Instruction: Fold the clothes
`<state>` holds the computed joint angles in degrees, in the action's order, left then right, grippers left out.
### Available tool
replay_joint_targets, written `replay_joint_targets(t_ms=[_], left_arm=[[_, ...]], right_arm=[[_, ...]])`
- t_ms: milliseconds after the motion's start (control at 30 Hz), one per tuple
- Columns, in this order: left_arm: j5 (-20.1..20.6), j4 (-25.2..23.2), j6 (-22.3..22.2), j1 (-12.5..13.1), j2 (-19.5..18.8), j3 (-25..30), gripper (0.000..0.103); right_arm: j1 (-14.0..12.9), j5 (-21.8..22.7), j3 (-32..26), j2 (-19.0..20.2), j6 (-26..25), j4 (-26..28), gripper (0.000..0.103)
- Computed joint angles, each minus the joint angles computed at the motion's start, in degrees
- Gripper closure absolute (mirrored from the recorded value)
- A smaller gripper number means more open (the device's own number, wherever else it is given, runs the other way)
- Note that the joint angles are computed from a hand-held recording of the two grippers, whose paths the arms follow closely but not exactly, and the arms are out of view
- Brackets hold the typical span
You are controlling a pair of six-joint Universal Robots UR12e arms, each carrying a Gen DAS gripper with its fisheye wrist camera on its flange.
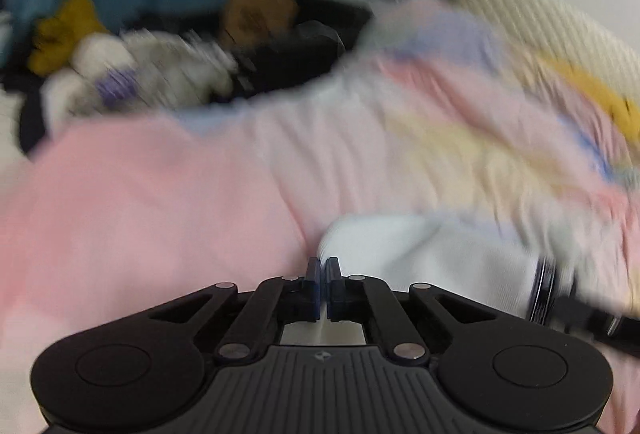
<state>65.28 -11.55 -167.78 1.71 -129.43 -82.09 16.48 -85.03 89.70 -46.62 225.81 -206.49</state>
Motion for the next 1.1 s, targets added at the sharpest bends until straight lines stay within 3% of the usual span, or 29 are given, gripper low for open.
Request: replay_joint_targets(t_ms=[200, 300, 400, 533, 667, 700, 833, 933, 1000, 1100], left_arm=[[6.74, 13.36, -4.14, 1.63, 2.87, -0.73, 0.101], [11.99, 15.69, -4.83, 1.90, 1.42, 1.53, 0.101], [17.54, 17.09, -5.21, 2.04, -0.39, 3.98, 0.100], [24.44, 12.93, -6.02, 1.74, -3.60, 5.64, 0.096], [19.82, 11.29, -7.48, 3.12, -2.10, 1.26, 0.077], [18.25, 11.24, -7.80, 3.59, -1.09, -0.49, 0.077], [12.84, 12.84, -10.46, 6.00, 6.06, -11.36, 0.074], [11.67, 13.54, -11.29, 8.91, 13.13, -21.06, 0.061], [12.12, 12.00, -9.29, 10.78, 17.71, -26.37, 0.055], [13.89, 6.59, -1.15, 14.06, 23.42, -32.30, 0.051]], right_arm=[[1.98, -0.81, -2.78, 0.84, -7.30, -1.19, 0.085], [2.92, -1.42, -3.91, 0.98, -8.82, 2.37, 0.084], [2.63, 1.40, -4.03, 0.98, -7.20, 5.79, 0.084], [2.08, 4.76, -4.40, 1.49, -5.30, 8.56, 0.084], [1.58, 7.99, -4.93, 2.59, -3.62, 9.08, 0.084], [1.45, 8.94, -5.11, 2.80, -3.15, 9.35, 0.084], [1.01, 12.81, -5.75, 3.35, -1.62, 10.41, 0.084], [1.09, 14.71, -5.40, 3.08, -2.07, 10.09, 0.084], [1.21, 15.58, -4.98, 2.74, -2.50, 9.76, 0.084], [1.50, 17.10, -4.19, 2.08, -2.97, 9.38, 0.084]])
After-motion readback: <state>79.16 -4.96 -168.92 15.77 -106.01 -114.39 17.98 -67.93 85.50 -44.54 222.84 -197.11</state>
